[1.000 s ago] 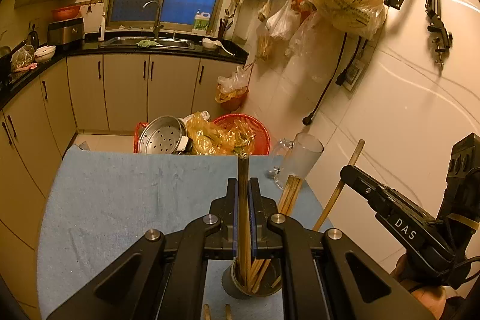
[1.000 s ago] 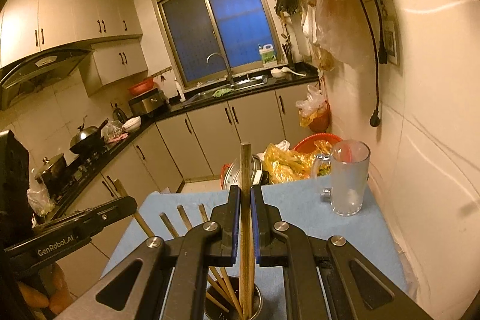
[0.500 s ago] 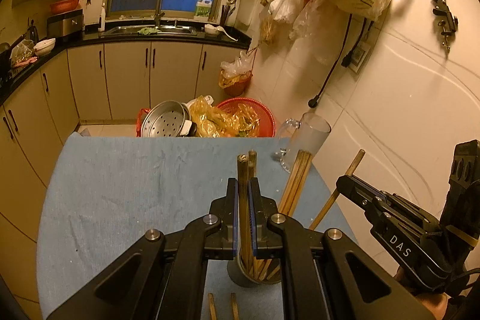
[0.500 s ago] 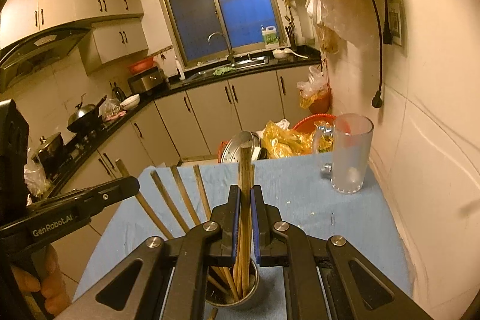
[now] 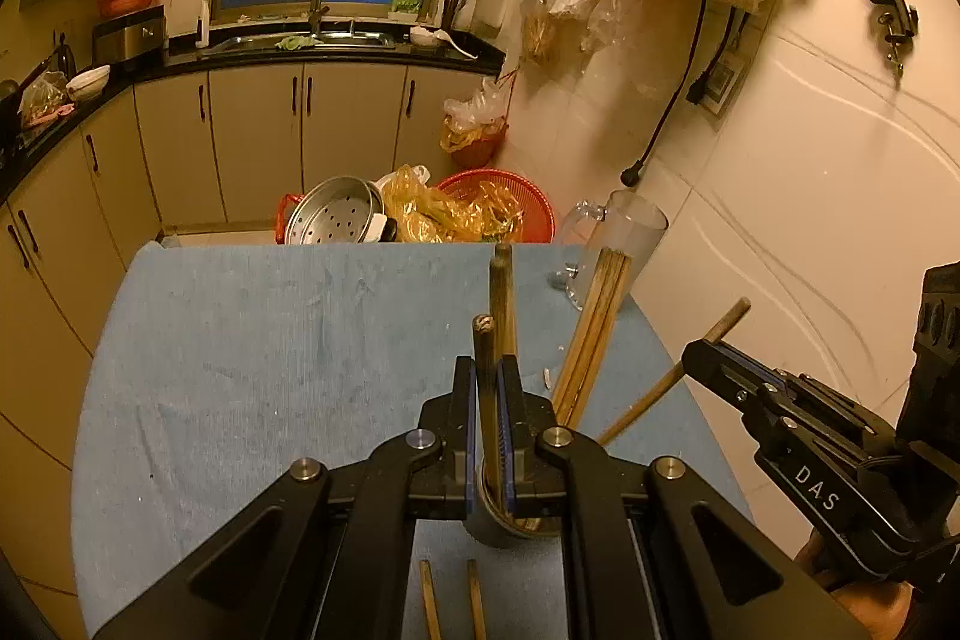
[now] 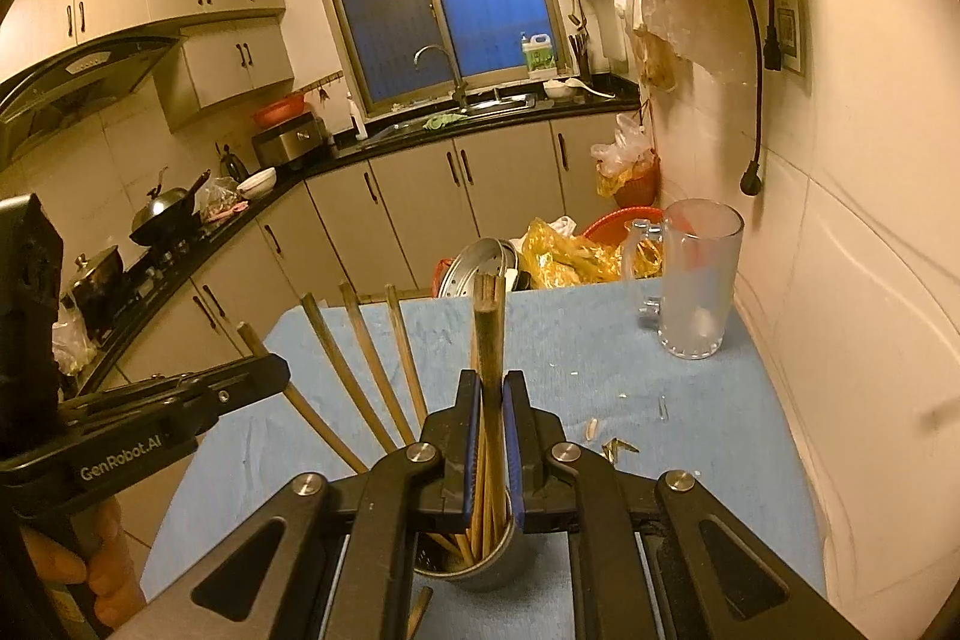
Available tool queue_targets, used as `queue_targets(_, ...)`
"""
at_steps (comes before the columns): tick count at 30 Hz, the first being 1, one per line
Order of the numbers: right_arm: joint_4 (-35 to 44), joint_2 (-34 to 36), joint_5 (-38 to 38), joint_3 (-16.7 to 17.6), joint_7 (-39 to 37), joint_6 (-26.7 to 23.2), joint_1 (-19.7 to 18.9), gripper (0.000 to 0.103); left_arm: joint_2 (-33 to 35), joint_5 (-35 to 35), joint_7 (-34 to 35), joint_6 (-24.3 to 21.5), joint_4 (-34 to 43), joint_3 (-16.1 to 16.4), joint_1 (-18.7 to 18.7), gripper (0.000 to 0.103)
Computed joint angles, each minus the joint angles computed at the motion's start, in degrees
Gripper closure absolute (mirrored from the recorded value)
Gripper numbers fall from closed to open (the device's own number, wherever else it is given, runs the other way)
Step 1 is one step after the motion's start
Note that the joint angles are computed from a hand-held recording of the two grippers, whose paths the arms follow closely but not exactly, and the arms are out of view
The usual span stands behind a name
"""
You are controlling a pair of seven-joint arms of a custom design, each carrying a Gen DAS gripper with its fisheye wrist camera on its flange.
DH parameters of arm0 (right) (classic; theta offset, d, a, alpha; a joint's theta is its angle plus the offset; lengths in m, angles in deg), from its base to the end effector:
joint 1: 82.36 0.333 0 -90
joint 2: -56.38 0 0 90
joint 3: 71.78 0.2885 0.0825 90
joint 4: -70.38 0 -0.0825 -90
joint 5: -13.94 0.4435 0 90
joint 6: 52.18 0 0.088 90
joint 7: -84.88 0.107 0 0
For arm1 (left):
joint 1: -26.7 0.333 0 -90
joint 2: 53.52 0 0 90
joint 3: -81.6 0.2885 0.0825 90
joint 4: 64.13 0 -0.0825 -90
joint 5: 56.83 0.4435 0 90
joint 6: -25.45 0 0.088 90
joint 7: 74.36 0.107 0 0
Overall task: Organize utensils
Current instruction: 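Open both grippers to release the chopsticks into the grey cup, then move both grippers down to the last two chopsticks on the towel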
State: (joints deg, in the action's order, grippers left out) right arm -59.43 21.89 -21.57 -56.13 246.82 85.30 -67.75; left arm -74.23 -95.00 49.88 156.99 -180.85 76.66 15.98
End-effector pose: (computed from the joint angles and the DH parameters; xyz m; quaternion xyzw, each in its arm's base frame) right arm 0.4207 0.2666 0.6282 -0.4873 0.7368 -0.3114 0.3503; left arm 0.5336 -0.1699 0.6351 -0.4322 0.8048 -0.4007 0.0698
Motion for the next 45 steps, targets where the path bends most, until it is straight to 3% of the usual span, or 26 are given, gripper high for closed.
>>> queue_targets(9, -0.31, -1.03, 0.36, 0.63, 0.48, -1.35, 0.34, 0.091, -1.25, 0.6, -0.87, -0.01, -1.53, 0.14, 0.19, 0.096)
queue_targets(12, -0.3, -1.08, 0.32, 0.64, 0.61, -1.44, 0.37, 0.091, -1.77, 0.59, -1.18, -0.27, -1.86, 0.31, 0.22, 0.091)
queue_targets(14, -0.35, -1.47, 0.18, 0.97, 1.17, -1.99, 0.31, 0.087, -2.35, 0.34, -1.26, -0.21, -2.3, 0.51, 0.21, 0.067)
queue_targets(17, -0.37, -2.17, 0.14, 1.36, 1.79, -3.07, 0.46, 0.082, -4.03, -0.81, -1.45, 1.21, -3.66, 0.93, 0.13, 0.043)
queue_targets(21, -0.65, -3.44, -0.12, 1.93, 2.56, -4.38, 0.74, 0.064, -4.92, -0.96, -1.83, 0.73, -3.86, 1.62, 0.21, 0.037)
queue_targets(22, -0.78, -3.8, -0.1, 2.03, 2.7, -4.66, 0.88, 0.053, -5.13, -0.88, -1.9, 0.57, -3.96, 1.79, 0.33, 0.033)
queue_targets(24, -0.86, -4.3, -0.19, 2.32, 3.03, -5.04, 1.06, 0.04, -6.18, -0.65, -2.19, 0.85, -4.86, 2.06, 0.77, 0.028)
queue_targets(26, -1.3, -5.07, 0.0, 2.38, 3.26, -4.9, 1.52, 0.036, -6.89, 0.05, -2.44, 1.33, -5.63, 2.17, 1.27, 0.022)
queue_targets(36, -3.28, -7.46, 2.79, 3.37, 3.92, -6.95, 4.37, 0.03, -10.4, 6.02, -2.23, -1.85, -12.24, 3.44, 4.58, 0.021)
queue_targets(45, -7.92, -7.16, 11.22, 1.49, 2.33, -9.26, 10.64, 0.03, -11.34, 10.86, -2.32, -6.5, -17.41, 2.49, 6.52, 0.021)
